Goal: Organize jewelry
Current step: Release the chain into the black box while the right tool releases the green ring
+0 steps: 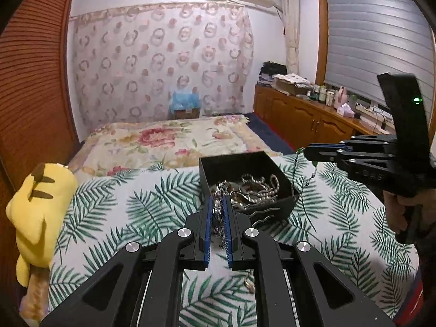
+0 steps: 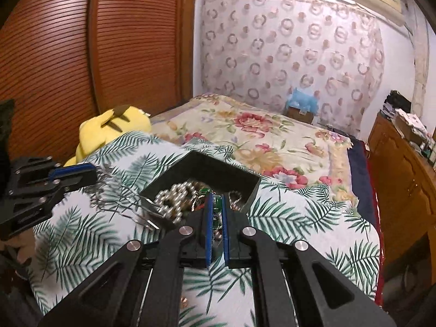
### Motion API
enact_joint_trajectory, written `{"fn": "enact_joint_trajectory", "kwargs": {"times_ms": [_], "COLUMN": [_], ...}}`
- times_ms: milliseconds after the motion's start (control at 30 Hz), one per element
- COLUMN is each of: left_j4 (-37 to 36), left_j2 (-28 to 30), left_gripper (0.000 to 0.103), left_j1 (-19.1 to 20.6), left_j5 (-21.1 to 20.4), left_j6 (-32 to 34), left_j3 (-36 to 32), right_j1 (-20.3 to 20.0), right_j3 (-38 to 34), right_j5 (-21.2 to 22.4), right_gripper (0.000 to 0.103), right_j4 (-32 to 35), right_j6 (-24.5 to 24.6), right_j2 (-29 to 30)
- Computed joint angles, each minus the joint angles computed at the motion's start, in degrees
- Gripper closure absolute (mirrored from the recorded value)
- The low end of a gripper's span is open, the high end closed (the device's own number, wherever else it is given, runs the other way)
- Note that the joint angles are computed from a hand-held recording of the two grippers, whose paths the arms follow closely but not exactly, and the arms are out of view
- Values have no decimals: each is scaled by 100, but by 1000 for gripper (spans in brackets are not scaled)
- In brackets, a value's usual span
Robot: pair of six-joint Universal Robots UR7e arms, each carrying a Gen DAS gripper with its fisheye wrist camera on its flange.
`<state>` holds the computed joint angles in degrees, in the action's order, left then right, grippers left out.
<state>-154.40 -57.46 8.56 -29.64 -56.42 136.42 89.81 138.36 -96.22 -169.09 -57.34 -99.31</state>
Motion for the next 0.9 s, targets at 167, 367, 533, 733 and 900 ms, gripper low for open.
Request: {"fn": "enact_joint_trajectory", "kwargs": {"times_ms": [167, 367, 533, 733, 900], "left_j4": [-103, -304, -414, -545, -718], "left_j2": [26, 197, 335, 476, 647], "left_gripper": [96, 96, 96, 96, 96], "left_j1": [145, 348, 503, 657, 804], "left_j5": [121, 142, 97, 63, 6], "left_j6": [224, 499, 628, 835, 1144], "left_j3": [-107, -248, -345, -488, -687], "right_j1": [14, -6, -165, -355, -517], "right_j3": [-121, -181, -175, -161, -39], "right_j5": [2, 58, 122, 207, 228], "right_gripper": [96, 95, 80, 80, 80], "right_j4": [-194, -364, -311, -174, -196], "right_j6": [78, 172, 187, 133, 90], "right_j2": [328, 543, 586, 495, 344]}}
